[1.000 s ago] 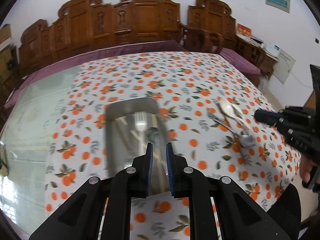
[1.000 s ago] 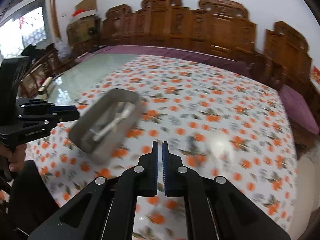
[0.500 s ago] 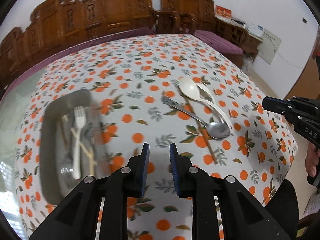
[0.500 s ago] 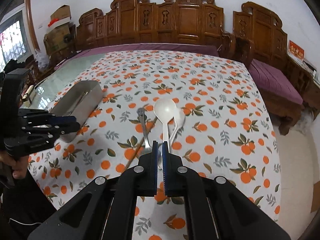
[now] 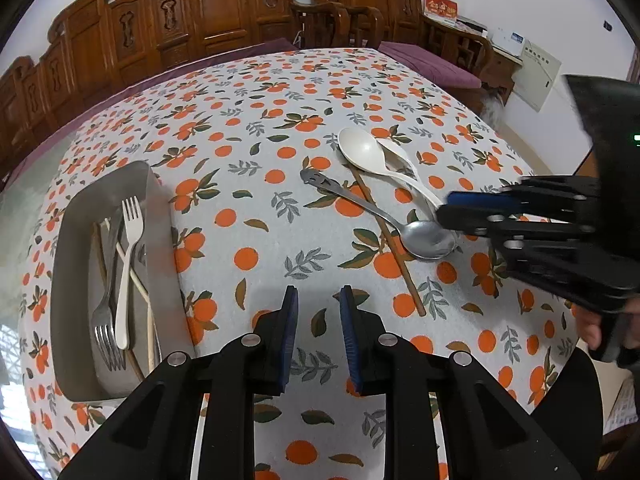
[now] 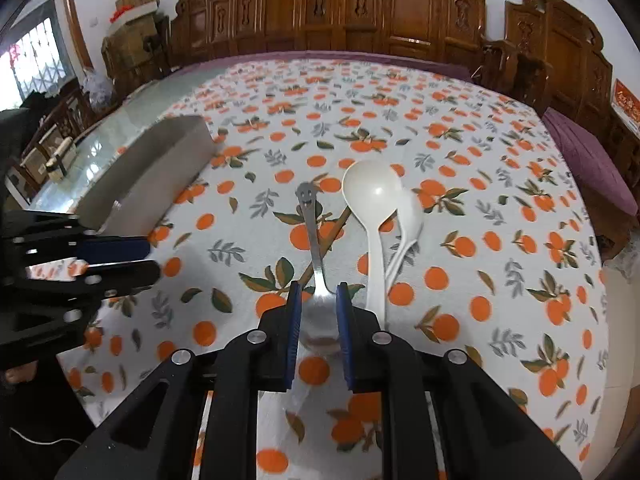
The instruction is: Organize utensils
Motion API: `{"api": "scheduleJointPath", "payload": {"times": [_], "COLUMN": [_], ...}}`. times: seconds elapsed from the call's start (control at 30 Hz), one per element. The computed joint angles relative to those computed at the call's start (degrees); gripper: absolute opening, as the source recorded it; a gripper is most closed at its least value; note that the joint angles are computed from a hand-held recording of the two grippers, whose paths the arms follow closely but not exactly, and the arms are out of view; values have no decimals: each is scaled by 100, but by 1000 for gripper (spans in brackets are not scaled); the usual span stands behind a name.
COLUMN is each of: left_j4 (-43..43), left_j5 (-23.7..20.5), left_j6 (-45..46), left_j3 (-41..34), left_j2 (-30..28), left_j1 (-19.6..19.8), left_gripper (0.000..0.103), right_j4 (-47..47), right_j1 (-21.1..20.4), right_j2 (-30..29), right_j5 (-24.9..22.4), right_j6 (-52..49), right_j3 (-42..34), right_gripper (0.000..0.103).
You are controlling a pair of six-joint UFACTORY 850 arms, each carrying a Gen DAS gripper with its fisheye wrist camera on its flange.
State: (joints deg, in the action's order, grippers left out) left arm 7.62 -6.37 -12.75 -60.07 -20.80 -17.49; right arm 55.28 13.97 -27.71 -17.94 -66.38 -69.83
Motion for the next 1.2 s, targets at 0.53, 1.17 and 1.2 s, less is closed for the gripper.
{"api": "scheduleJointPath", "payload": {"times": [0.53,1.17,1.2], "left_j4": [-809,-816,-868], "left_j5": [36,60,66], "left_j6": [816,813,868], "left_j3": [166,211,213], "left_j2": [122,166,168], "left_j1": [5,0,3], "left_gripper": [20,20,20], "right_j4": [-1447,-1636,-1587], "right_j1": [65,69,69], "right_j2": [-429,-305,-283], "right_j5": [-72,-128,-113], "right_j6": [1487,1882,1850], "right_j3": [-329,-196,-172], "right_gripper": [45,12,11]}}
